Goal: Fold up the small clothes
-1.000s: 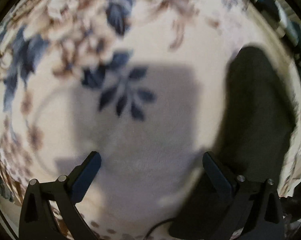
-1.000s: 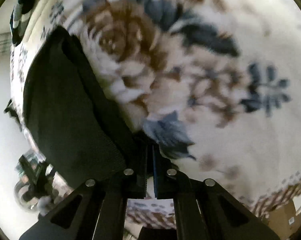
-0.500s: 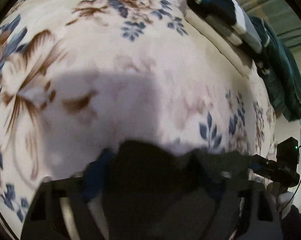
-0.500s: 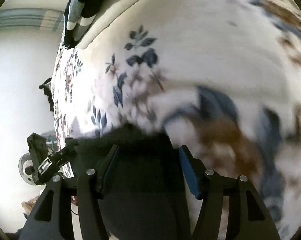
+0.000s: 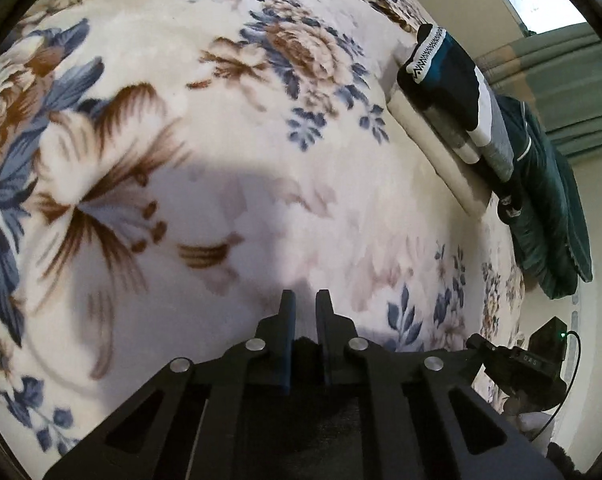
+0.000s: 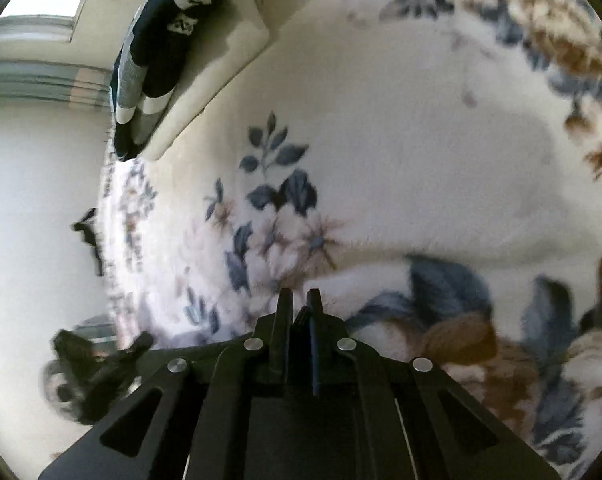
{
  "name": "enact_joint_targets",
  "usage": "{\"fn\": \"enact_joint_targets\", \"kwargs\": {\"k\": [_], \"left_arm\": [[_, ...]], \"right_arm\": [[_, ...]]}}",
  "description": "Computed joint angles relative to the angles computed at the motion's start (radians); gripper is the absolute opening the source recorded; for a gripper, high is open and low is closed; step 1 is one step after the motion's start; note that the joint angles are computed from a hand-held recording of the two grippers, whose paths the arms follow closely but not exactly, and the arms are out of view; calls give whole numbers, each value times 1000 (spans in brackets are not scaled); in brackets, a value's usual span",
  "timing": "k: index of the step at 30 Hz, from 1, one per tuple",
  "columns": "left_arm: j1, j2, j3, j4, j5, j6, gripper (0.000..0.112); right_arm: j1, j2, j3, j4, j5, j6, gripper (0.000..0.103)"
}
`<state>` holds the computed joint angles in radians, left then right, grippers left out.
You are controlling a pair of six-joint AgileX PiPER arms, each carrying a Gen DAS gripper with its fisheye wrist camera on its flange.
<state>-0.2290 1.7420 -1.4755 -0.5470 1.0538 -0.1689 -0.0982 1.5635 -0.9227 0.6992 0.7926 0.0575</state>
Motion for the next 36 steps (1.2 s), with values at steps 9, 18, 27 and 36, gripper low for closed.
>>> {"fn": "enact_joint_targets", "kwargs": {"k": [9,18,27,36], "left_arm": [[137,-26,61,-144,61,2,60],[78,-98,192,-211,20,104,49],[69,-30,147,-186,10,43,23],[-1,-145,46,55,163,-136,64]], "right_arm": [[-102,140,-78,135,181,-79,28],[-179,79,44,211,256,-264,60],[-15,31,35,144,38,-106,6],[-147,-11,11,51,316,-2,46]]}}
